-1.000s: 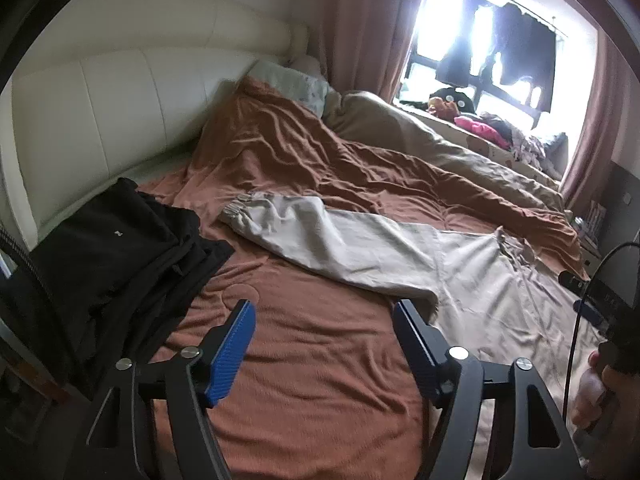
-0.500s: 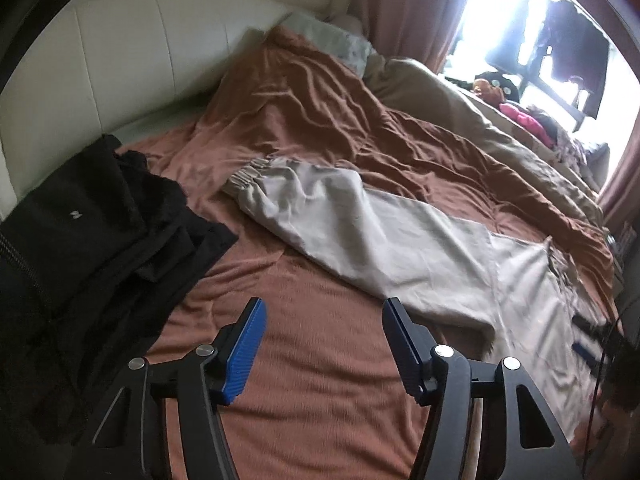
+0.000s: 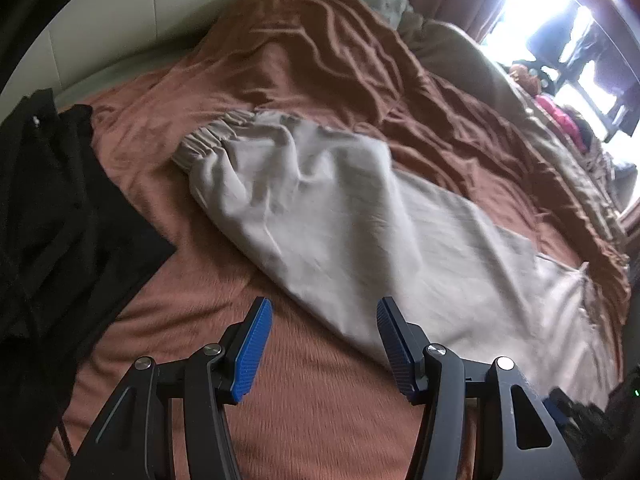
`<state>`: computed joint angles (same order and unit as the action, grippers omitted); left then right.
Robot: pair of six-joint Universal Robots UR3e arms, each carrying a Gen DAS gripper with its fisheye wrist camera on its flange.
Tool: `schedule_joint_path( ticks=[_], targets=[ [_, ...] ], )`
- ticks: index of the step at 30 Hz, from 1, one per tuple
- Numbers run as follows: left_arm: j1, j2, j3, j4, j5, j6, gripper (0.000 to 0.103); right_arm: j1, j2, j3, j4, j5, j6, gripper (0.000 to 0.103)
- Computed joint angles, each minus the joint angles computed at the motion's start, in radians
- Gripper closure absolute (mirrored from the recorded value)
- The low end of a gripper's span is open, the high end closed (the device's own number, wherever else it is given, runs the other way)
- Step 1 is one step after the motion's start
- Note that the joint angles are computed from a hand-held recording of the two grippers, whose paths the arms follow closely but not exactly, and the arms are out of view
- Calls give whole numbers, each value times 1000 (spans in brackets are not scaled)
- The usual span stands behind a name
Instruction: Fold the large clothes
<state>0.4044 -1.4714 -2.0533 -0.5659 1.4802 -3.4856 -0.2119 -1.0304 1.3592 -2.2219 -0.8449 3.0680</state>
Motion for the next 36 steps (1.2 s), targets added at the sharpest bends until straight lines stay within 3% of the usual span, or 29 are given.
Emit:
schedule_joint_path(
  ticks=[1,4,7,9,10,12,16,22,25,29,30,31,34,36],
  targets=[
    [-6,-34,12,13,9,-1,46,0,8,-12,13,4,-4,81],
    [-25,-153,68,3,55,8,61,-13,30,-38,37,30,-29,81],
    [-10,-197,59,40,58,-13,64,-31,35,-39,58,60,-42,81],
    [-21,-212,76,49,91,-13,77,-30,45,-46,76,84,-57,81],
    [-38,-224,99,37,123,-8,91,-32,42,-36,78,90,-67,83],
    [-66,-229,134,13,182,-14,98,-30,59,-54,118,114,-85,89],
    [-86,-163,168,21,178,6,101,-35,78,-71,188,164,-140,90],
    [-157,-64,356,-121,161,21,101,-11,169,-165,299,176,-198,91],
    [-222,-89,491,-177,163,15,101,-39,155,-174,332,202,-211,91],
    [-349,-163,714,-261,192,3,101,-107,37,-52,274,192,-220,90],
    [-368,-178,753,-275,195,1,101,-123,9,-32,278,180,-226,88],
    [-402,-200,809,-295,201,-3,101,-145,-22,-7,280,165,-230,79],
    [-487,-273,963,-354,210,-14,101,-218,-113,96,239,166,-233,41],
    [-547,-333,1078,-401,222,-14,101,-265,-177,163,203,161,-228,39]
  ],
)
